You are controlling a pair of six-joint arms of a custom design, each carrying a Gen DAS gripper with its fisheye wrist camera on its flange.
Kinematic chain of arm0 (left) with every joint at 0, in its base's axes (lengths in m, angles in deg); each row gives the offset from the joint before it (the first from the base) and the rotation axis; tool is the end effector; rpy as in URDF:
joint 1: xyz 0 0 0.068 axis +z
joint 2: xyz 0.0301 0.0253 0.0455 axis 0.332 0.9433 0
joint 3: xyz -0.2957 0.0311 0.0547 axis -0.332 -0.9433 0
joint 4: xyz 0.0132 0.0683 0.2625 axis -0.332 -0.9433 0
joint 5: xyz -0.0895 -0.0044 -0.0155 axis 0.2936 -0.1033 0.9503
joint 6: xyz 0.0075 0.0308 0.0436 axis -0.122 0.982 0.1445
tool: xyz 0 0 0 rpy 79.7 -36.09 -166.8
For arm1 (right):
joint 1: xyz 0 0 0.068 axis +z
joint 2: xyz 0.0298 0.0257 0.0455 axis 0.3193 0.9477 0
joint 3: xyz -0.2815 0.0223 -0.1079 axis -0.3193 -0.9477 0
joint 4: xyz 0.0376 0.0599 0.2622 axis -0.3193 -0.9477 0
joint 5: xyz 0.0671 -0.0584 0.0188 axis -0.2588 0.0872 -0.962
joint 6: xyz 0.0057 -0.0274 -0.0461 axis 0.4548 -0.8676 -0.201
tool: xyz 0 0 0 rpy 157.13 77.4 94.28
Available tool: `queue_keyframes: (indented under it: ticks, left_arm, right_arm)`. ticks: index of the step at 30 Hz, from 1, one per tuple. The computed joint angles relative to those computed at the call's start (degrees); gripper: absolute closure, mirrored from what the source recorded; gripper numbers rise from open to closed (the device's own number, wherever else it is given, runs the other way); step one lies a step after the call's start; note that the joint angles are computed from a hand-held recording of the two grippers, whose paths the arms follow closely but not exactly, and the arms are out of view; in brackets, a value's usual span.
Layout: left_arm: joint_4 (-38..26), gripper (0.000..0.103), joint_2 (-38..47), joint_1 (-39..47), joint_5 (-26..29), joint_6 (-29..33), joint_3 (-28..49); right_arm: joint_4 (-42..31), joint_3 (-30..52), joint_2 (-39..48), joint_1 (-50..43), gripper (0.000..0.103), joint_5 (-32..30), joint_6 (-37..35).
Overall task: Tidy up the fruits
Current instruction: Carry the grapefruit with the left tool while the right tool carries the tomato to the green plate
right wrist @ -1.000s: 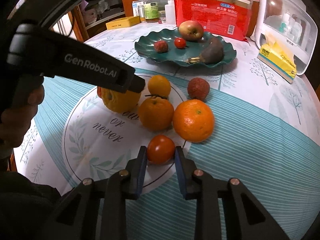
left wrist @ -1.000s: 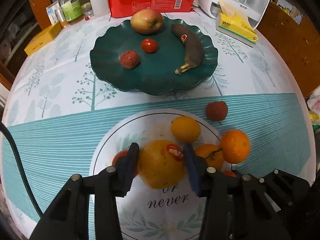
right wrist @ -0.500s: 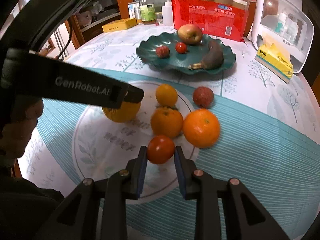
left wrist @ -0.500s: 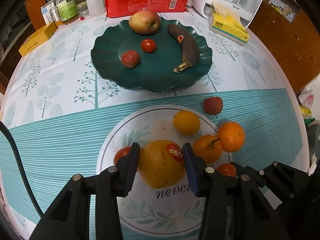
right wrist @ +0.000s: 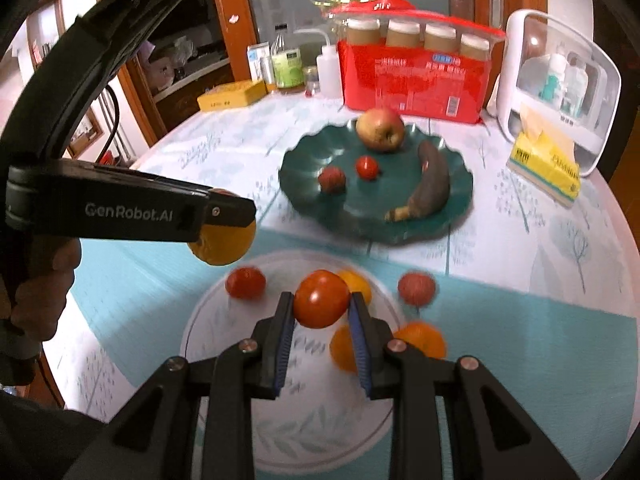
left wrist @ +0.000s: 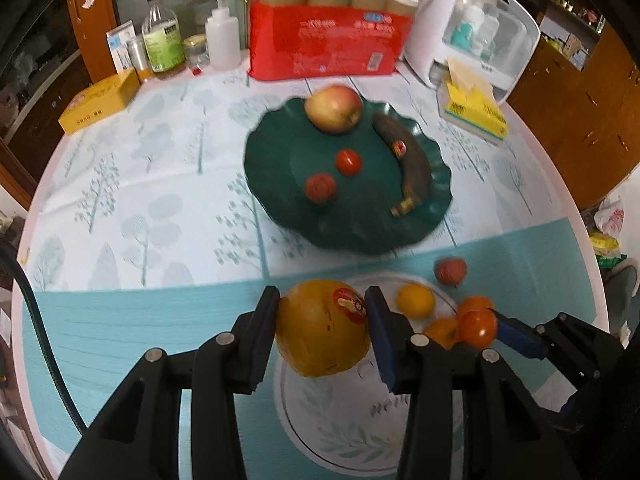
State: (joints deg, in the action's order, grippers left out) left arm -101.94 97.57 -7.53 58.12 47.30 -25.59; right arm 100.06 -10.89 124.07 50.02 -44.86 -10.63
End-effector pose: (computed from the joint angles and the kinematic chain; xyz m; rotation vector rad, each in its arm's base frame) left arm 0.3463 -0.1730 0.1602 0.0836 2.6804 -0.1760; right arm 0.2787 0.1717 0.1190 -0.5795 2.4152 0.3244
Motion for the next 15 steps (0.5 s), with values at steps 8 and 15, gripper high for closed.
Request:
queue_keyframes:
  ticks: [8,15]
  left_arm:
    - [0.4,0.061,3.1,4.5,-0.2,4.2,6.4]
    - [0.3,0.061,7.8,6.5,0.8,6.1,12.9]
  right_arm:
    - [-1.0,7.1,4.0,-1.8,0.076,1.4,0.4]
    - [-3.0,12.4,8.8,-3.5,0.076,2.1,2.2]
